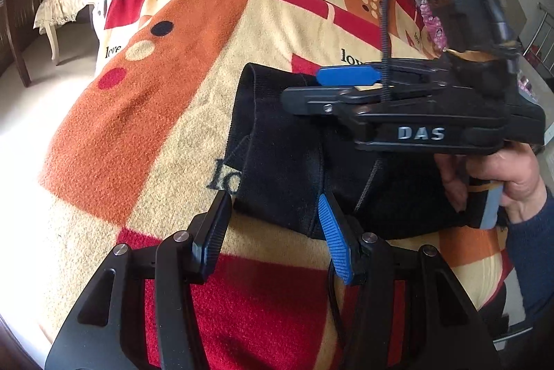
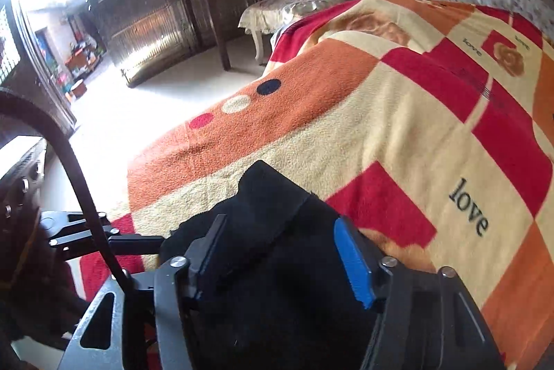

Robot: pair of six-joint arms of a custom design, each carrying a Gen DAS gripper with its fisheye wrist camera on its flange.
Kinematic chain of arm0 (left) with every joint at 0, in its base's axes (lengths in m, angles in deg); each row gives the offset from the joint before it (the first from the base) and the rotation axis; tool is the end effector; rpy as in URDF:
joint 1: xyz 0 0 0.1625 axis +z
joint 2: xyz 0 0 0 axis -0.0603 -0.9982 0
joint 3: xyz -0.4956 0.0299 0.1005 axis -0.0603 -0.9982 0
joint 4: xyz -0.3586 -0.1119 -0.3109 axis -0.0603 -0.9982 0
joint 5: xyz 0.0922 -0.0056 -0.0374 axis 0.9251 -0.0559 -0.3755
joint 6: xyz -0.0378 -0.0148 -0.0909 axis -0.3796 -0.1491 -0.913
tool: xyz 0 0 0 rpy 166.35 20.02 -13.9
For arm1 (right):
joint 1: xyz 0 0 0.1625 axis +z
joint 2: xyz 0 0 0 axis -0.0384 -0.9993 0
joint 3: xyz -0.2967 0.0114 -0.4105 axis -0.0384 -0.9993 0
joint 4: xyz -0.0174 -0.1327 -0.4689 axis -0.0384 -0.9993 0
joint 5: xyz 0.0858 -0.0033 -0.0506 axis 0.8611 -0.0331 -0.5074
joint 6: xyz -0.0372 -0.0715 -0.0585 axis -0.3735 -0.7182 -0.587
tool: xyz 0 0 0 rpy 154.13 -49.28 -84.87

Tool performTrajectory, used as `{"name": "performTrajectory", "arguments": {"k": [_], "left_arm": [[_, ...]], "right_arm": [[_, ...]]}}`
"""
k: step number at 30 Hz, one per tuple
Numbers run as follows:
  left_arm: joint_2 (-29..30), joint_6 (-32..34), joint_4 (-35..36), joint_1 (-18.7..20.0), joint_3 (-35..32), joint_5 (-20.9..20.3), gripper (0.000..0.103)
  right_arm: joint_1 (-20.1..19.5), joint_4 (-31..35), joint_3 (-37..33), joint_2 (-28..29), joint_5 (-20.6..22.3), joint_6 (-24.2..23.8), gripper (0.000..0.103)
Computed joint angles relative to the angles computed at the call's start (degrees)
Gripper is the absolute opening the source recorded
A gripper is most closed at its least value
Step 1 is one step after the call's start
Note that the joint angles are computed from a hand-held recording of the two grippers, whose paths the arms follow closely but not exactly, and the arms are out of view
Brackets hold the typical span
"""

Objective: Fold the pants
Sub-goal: 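Grasp the pants end with the left gripper while the right gripper grasps beside it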

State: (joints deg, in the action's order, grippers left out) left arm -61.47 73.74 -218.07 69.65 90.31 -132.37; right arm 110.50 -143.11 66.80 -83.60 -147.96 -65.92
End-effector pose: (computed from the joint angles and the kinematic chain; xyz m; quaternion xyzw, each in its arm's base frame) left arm 0.0032 -0.4742 0.1894 0.0524 0.9139 -0.3273 0.2345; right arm 0.3230 -0.6344 -0.1101 0.5277 -0.8345 0.0539 0.1487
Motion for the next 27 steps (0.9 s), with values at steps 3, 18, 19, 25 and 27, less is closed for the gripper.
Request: {"name": "performTrajectory", "arguments": {"k": [3,18,19,25,27], "left_arm": [[1.78,3.48,-2.97,-0.27,-0.18,0.85,0.047],[-1.97,7.71,-0.91,-3.25,-1.10,0.70,0.015],[-2.35,8.13,-1.09,-3.44,-1.06,0.53,0.015],[0.06,9.06,-0.43,-0.52,-4.48,1.40,0.015],[1.16,7.08,2.54,1.63,-5.79,1.55,0.015]], "right_arm": [[0.34,1.18,-2.63,2.58,-2.95,-2.06,0.052],[-0.14,-3.27,-0.63,-0.02,2.35,0.38,0.015],[-0.14,-3.40,-0.17,-0.61,3.30,0.77,0.014],[-0.77,-4.88,-1.52,0.19,5.95,6.44,0.008],[-0.88,-3.60,-3.16,2.42,3.95,7.04,0.007]]}}
